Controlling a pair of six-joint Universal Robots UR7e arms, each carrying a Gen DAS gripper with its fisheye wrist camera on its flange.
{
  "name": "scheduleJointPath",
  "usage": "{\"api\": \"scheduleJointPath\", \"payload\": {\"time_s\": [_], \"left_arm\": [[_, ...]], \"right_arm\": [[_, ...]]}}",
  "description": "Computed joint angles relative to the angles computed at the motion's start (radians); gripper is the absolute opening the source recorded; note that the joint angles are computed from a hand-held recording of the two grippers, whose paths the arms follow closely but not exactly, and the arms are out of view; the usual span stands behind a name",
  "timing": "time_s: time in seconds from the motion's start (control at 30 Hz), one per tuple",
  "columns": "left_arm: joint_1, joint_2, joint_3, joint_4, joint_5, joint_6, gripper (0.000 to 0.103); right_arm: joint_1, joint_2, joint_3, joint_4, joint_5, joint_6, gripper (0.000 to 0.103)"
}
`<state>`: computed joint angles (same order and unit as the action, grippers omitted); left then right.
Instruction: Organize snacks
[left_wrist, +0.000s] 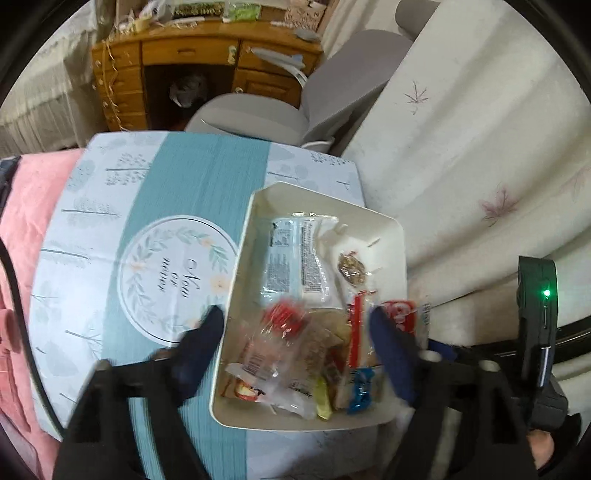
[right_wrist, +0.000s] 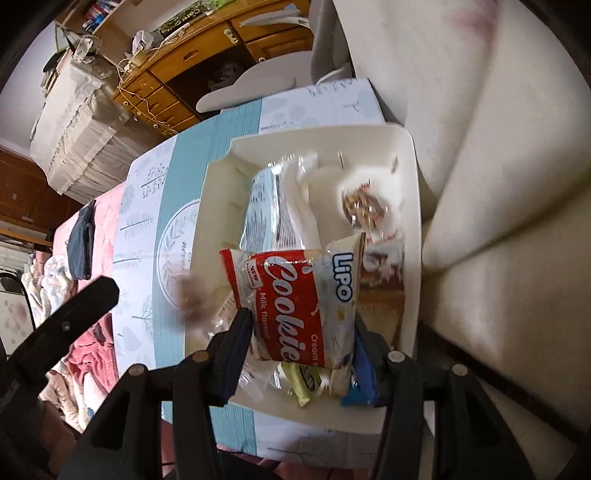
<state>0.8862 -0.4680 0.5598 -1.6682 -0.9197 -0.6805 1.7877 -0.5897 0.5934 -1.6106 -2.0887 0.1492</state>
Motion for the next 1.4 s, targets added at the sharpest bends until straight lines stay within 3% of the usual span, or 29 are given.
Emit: {"api": "scheduleJointPath", "payload": {"time_s": [0.07,0.13,0.33,0.5,0.8,0.87,1.13,1.3,1.4], "left_arm": [[-0.002,-0.032,0.062,-0.024,0.001,-0.01,0.082],[0.001,-0.069,0.125,-0.037,-0.002,-0.033,0.082],[0.006,-0.202,0.352,-0.108,-0.013,-0.097,0.082],[0.003,-0.341,0.574,-0.21,-0.006,-0.095,0.082],[-0.027,-0.586,0.849,-0.229,0.043,-0.099,0.082],[-0.039,-0.632,0.885,-0.209,0.06,-0.108,0.083],[-0.109,-0.735,0.941,-0.162,0.117,-0.097,0.103],[-0.168,-0.744,0.928,-0.118,0.185,-0.119,0.103],[-0.199,-0.742,0.922,-0.094,0.228,-0.139,0.103]], "right_arm": [[-0.009,-0.03,0.054,-0.018,0.016,0.013,0.054],[-0.015,-0.052,0.096,-0.026,0.012,0.027,0.067],[-0.018,-0.124,0.249,-0.113,0.004,0.078,0.079],[0.008,-0.193,0.425,-0.231,-0.05,0.124,0.08],[0.097,-0.309,0.752,-0.469,-0.101,0.176,0.087],[0.122,-0.322,0.795,-0.492,-0.115,0.186,0.088],[0.241,-0.375,0.904,-0.558,-0.153,0.213,0.098],[0.311,-0.384,0.886,-0.59,-0.179,0.136,0.103],[0.34,-0.393,0.869,-0.571,-0.207,0.139,0.103]]}}
